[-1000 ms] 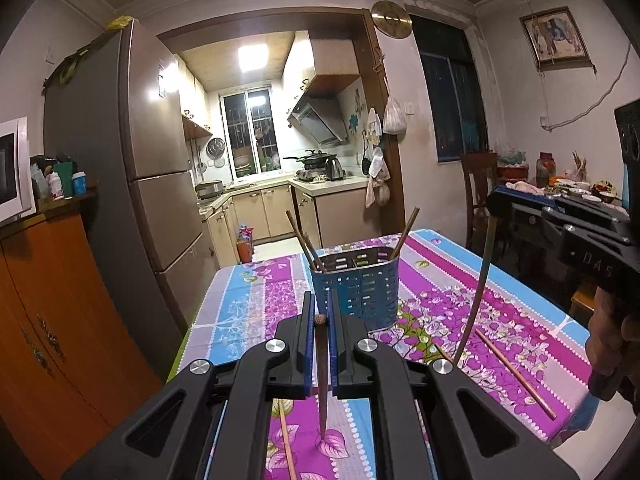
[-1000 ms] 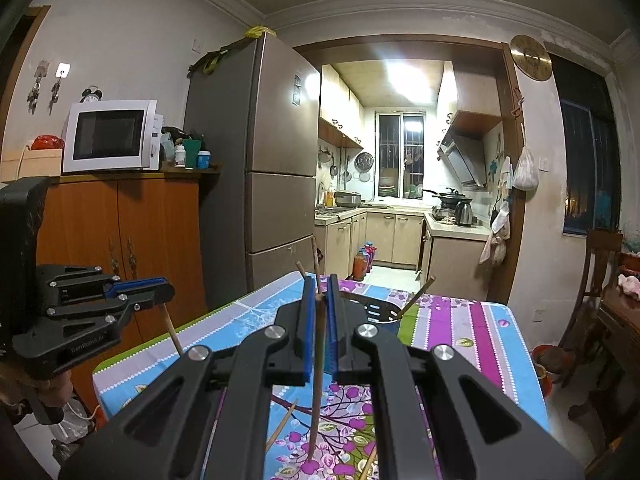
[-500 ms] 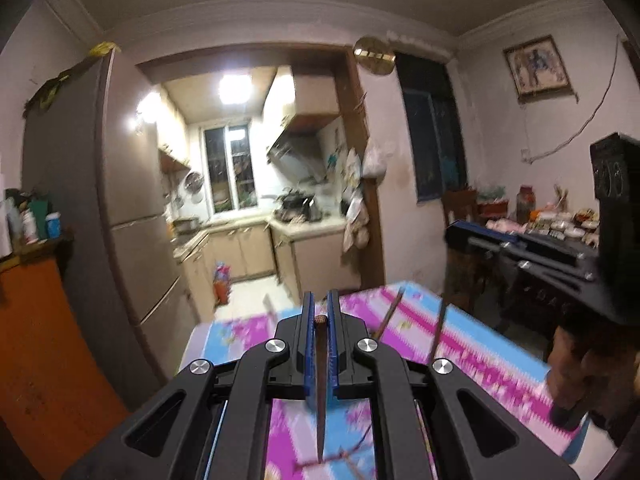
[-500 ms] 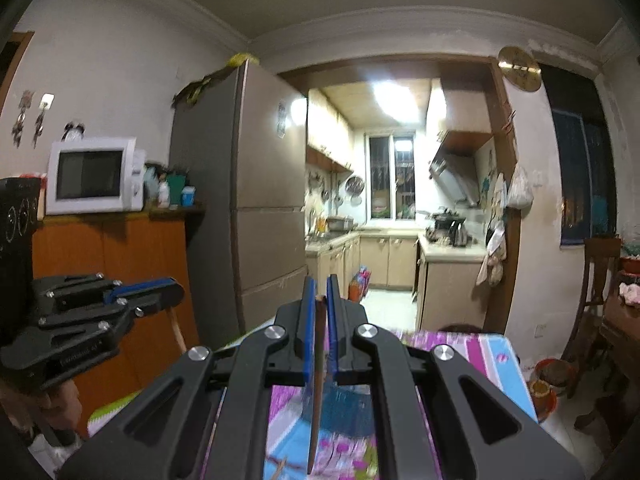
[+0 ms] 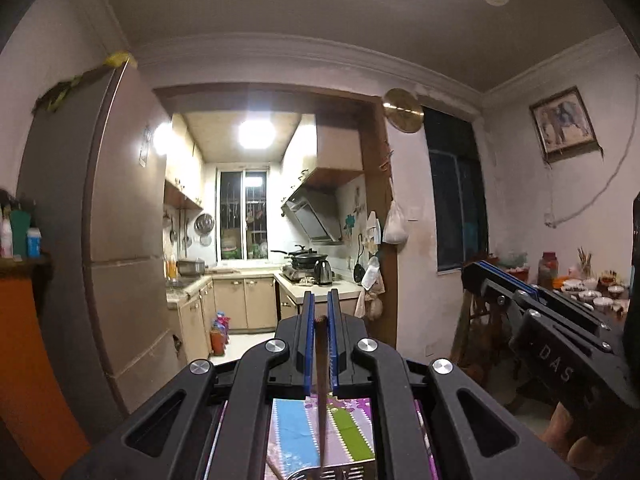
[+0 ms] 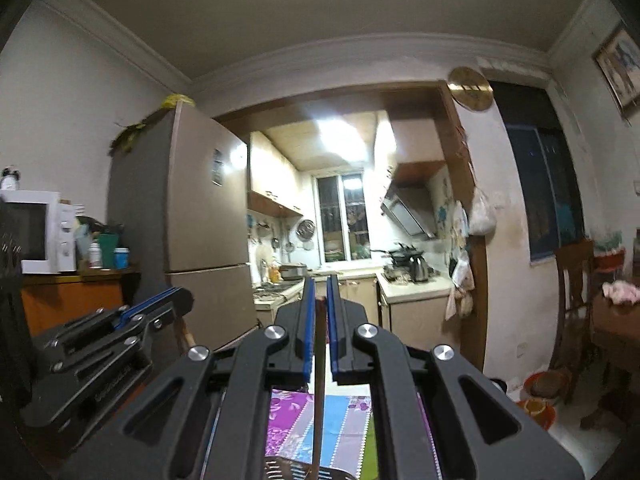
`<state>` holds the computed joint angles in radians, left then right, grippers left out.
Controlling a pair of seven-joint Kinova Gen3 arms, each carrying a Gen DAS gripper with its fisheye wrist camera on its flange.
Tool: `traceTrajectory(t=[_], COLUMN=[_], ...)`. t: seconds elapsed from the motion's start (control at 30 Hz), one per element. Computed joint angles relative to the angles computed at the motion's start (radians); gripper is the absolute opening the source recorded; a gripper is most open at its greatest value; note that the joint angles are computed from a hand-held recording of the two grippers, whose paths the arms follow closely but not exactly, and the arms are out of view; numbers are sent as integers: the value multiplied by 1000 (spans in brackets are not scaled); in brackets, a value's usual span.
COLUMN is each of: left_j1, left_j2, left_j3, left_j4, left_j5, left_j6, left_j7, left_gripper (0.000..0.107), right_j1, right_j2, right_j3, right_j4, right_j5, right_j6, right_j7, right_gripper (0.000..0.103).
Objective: Organize utensils
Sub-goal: 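Lower both chopsticks into the blue holder and open both grippers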
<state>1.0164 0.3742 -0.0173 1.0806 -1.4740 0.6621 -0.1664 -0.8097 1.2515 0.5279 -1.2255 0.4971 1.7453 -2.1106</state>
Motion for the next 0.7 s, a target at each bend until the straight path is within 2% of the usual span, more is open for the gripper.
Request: traceTrajectory(t=[0.1,0.3,0.5,0.53,0.57,0.6,0.7], left_j1=[-29,-74,-53,-45,-45,-35,25], left_j2=[16,53,65,60,50,31,-41], left_j3=[-17,-18,-50,-60,-59,-64,-107], left_j4=[29,62,62,64,75,92,162], left_j5=[-1,104,173,172,156,124,4], left_j6=[-49,-98,-88,-84,-86,-86,-76], left_j7=[63,2,-36,-27,-9,22,139], left_gripper=[7,8,10,18,21,21,22], right_j1=[21,42,46,48,50,52,67], right_j2=[45,109,126,120,116,110,79], right_j3=[-38,-96,-126,-118,-106,-92,-45], right_j4=[-19,-49,-52,-48,-49,-63,-131], right_j5=[2,-27,-62,-65,-63,-60,-56], right_j6=[18,97,204,211,223,236,288], right_j7=[-48,-118,-186,-188,-189,-186,-139], right_gripper=[4,4,7,13,17,20,20])
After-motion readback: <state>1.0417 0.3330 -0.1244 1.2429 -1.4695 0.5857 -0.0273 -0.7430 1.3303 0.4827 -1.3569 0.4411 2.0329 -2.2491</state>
